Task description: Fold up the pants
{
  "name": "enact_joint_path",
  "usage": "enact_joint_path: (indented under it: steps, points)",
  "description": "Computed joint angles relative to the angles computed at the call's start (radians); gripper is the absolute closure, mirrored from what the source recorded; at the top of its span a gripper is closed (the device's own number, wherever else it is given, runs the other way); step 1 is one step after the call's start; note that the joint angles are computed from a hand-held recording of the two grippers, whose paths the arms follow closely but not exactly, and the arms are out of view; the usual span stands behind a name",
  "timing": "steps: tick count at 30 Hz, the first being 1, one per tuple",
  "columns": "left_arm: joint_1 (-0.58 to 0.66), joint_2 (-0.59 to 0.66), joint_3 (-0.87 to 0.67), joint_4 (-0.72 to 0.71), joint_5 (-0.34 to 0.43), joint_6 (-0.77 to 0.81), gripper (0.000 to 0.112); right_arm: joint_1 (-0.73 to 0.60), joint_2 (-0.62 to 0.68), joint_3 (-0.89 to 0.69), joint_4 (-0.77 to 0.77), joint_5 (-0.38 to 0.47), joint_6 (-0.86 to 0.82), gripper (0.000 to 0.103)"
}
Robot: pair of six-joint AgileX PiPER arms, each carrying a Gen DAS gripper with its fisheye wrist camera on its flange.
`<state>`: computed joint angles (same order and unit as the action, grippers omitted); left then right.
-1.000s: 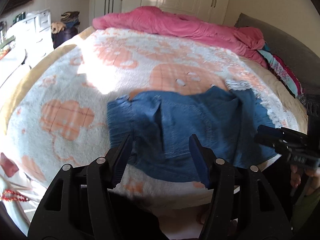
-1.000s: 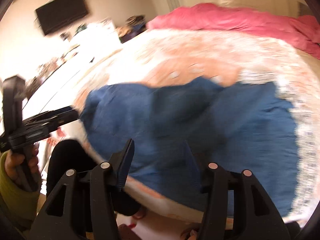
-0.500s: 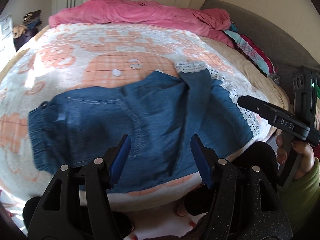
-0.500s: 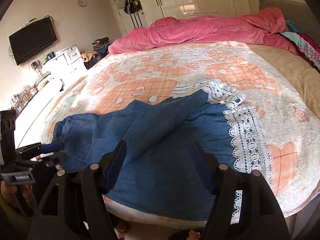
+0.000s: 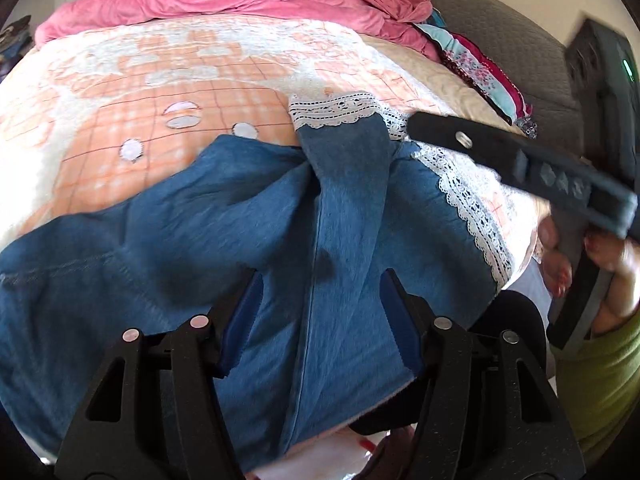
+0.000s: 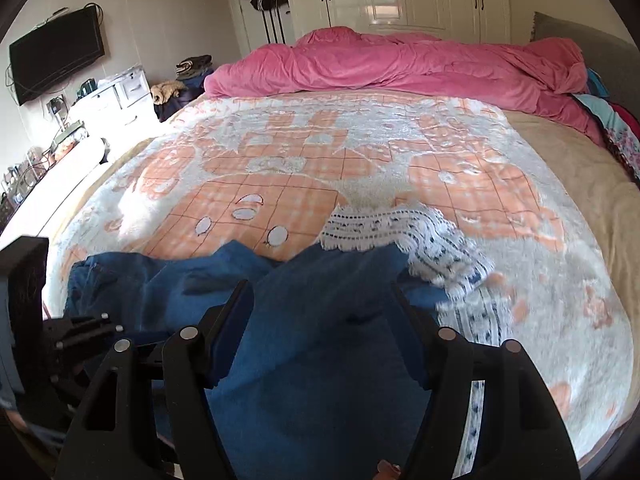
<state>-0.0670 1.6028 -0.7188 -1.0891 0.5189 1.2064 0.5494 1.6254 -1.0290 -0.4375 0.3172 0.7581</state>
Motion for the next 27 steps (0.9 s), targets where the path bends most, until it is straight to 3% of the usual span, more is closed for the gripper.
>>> enact_joint_path:
  steps: [4,6,9,12,17,19,21,22,24,26,27]
  points:
    - [0.014,0.074,-0.031,-0.065,0.068,0.045,0.078,-0.028,0.157,-0.211,0.12,0.109,-0.167,0.038]
    - [-0.007,0.089,-0.031,-0.093,0.046,0.084,0.091,-0.038,0.229,-0.303,0.155,0.158,-0.22,0.038]
    - [-0.022,0.105,-0.031,-0.12,0.033,0.118,0.102,-0.044,0.377,-0.501,0.152,0.282,-0.243,0.038]
    - [-0.028,0.099,-0.02,-0.15,0.037,0.161,0.108,-0.046,0.491,-0.66,0.168,0.384,-0.278,0.038]
    - [-0.046,0.093,-0.007,-0.177,0.045,0.213,0.109,-0.046,0.682,-0.942,0.163,0.567,-0.28,0.038]
    - [-0.058,0.091,0.0,-0.184,0.036,0.23,0.109,-0.048,0.744,-1.03,0.16,0.627,-0.297,0.042]
    - [-0.068,0.089,0.005,-0.198,0.016,0.247,0.109,-0.061,0.759,-1.029,0.184,0.61,-0.316,0.059]
    - [-0.07,0.089,0.003,-0.198,0.009,0.249,0.109,-0.073,0.738,-0.978,0.198,0.556,-0.316,0.062]
    - [-0.063,0.095,-0.006,-0.198,0.014,0.244,0.109,-0.089,0.684,-0.871,0.201,0.462,-0.319,0.083]
    - [-0.044,0.103,-0.016,-0.186,0.025,0.237,0.109,-0.121,0.605,-0.74,0.283,0.348,-0.352,0.093]
    - [-0.033,0.105,-0.019,-0.179,0.037,0.229,0.109,-0.13,0.579,-0.7,0.302,0.317,-0.353,0.094]
